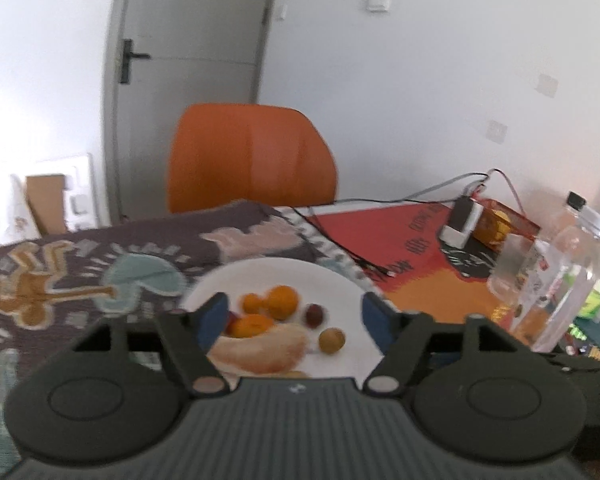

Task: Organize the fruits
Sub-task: 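Grasp the small orange on the blanket with the left tool while the right tool moves to a pomelo segment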

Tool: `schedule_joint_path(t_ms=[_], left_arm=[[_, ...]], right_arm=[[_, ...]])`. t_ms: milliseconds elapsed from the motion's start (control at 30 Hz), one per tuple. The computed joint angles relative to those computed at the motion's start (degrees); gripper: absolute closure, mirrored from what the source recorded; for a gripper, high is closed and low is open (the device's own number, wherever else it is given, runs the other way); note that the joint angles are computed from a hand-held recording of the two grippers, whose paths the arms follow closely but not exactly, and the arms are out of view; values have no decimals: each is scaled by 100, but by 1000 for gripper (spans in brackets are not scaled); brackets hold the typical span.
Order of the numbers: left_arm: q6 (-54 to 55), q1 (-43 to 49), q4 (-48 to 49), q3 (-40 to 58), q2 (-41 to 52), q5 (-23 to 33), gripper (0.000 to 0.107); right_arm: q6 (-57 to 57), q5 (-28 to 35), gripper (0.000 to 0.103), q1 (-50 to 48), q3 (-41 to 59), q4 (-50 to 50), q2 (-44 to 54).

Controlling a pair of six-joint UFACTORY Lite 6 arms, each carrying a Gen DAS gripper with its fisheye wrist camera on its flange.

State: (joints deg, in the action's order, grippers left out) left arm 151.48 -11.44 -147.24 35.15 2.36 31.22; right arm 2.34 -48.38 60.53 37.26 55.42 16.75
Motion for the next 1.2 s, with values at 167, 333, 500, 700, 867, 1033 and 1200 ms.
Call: schedule_joint_path(t_ms=[167,333,500,700,867,1033,1200], left_arm=[[307,534,-229,-485,-716,-84,13],[-39,1334,437,-774,-1250,-117,9],[-764,2210,1459,-938,-1510,85,7],[-1200,3172,2320,-1073,-1560,476,7],[-1415,3757,2839,-1090,-1308,822,7],[-1354,4113,2935,-1126,-1020,1017,7],[-1138,4383,2821,-1198,-705,1180,8]], right_arm=[[-169,30,48,69,245,26,97],[-400,12,28,171,491,105,185],[-579,-34,7,269,721,181,313],[-788,7,2,385,1007,202,484],[-836,105,2,408,1246,137,644],[-749,244,2,409,1411,-153,745],[-770,357,2,441,1683,-341,960]])
